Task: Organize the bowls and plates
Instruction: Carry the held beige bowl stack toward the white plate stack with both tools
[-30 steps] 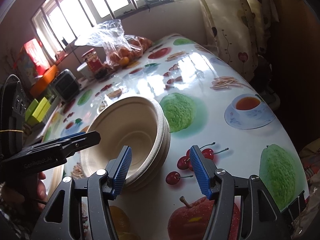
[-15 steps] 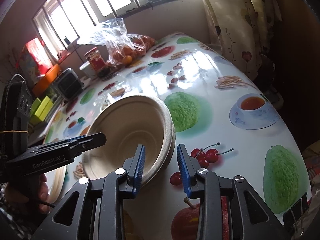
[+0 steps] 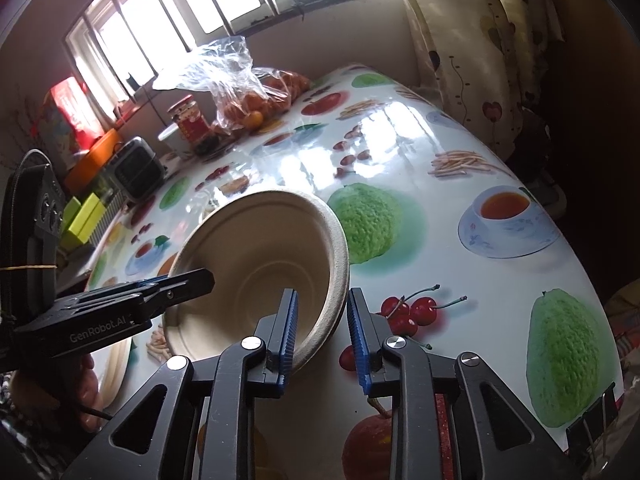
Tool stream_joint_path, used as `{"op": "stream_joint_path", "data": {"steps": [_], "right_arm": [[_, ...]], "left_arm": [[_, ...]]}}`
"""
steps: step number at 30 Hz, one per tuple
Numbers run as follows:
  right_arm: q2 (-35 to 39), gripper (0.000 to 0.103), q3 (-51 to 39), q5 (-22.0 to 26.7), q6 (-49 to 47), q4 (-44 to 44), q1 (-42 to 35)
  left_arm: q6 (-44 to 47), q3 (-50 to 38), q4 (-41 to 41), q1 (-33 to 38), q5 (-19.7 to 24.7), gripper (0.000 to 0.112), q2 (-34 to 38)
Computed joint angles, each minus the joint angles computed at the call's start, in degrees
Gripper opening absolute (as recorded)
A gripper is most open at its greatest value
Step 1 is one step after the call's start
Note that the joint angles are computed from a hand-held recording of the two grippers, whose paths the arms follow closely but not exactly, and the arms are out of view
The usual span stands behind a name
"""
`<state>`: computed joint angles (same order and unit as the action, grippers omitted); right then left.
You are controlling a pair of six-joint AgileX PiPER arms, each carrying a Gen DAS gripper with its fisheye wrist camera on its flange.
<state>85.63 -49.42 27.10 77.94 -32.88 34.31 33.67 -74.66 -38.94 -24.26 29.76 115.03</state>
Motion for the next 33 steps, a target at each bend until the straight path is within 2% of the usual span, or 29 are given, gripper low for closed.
{"op": "stream_joint_path", "data": {"steps": [10, 33], "right_arm": [[-0.4, 0.020, -0.1, 0.0, -0.5, 0.6, -0.5], [-1.9, 0.020, -2.0, 2.5, 0.6, 0.6, 2.1]], "left_arm": [[-0.6, 0.4, 0.9, 0.0, -0.3, 0.023, -0.6], [1.5, 6.1, -1.0, 1.2, -1.9, 0.023, -6.3]]}}
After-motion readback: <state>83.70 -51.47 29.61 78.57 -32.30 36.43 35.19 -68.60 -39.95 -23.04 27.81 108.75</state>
